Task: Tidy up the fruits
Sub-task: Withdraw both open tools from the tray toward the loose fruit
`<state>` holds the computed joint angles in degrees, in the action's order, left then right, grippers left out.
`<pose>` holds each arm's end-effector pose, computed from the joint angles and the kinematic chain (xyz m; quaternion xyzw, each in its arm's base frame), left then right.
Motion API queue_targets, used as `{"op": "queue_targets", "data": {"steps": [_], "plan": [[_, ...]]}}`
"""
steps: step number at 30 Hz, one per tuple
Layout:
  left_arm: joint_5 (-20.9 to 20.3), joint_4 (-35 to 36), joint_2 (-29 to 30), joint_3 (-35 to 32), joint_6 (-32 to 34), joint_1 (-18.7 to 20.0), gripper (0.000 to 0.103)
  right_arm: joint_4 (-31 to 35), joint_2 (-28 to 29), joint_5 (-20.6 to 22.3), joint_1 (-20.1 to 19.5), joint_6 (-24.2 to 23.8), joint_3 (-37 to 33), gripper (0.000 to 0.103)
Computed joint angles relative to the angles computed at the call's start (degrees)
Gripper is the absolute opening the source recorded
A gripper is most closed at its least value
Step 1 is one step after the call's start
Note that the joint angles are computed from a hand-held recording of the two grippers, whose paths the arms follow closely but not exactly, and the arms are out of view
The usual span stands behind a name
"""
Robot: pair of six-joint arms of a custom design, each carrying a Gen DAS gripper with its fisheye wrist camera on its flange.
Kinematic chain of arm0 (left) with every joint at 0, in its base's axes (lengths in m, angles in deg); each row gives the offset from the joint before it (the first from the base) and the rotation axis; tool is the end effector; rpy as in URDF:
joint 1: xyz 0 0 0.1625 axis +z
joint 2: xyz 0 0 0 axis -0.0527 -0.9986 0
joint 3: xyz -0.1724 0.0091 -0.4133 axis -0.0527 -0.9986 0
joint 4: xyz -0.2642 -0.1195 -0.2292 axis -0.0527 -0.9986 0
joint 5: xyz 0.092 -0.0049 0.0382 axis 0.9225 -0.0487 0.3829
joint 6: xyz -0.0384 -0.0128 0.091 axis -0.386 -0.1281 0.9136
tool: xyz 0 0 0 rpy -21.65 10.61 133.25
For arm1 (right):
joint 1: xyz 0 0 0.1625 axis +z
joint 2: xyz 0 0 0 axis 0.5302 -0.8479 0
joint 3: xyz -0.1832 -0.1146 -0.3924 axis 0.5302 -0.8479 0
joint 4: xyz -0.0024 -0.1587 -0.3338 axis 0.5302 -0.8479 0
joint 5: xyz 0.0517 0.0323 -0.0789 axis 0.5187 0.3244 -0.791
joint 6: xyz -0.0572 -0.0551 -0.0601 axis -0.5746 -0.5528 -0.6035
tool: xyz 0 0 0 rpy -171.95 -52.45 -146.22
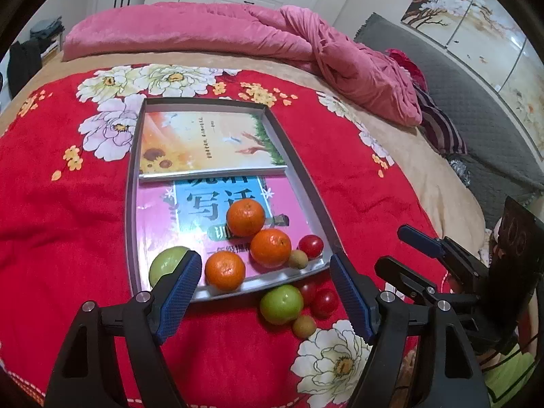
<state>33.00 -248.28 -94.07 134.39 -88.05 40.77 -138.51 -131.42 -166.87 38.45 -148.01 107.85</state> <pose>-0.3164 -0.4971 -0.0421 0.0712 0.9314 -0.2887 0.2098 -0.0362 -0.5199 0.2869 0.3321 -0.8953 0.2479 0.1633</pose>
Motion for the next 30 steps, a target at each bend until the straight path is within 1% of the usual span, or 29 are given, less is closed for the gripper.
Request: {"op": "queue_targets", "data": {"steps": [10, 20, 30], "plan": [[0.2, 0.4, -0.4, 1.1, -0.7, -0.9, 0.079, 1.1, -0.3, -1.1, -0.3, -2.2, 0.9, 0.074], [0.1, 2.5, -0.2, 1.5, -1.2, -1.7, 0.079, 0.9, -0.4, -3.0, -0.4, -4.7, 2.3, 0.074], [-1.0, 4.0, 0.2, 1.4, -1.7, -1.8, 0.079, 0.3, 0.1, -4.5, -0.9, -5.3, 3.1, 0.074]]}}
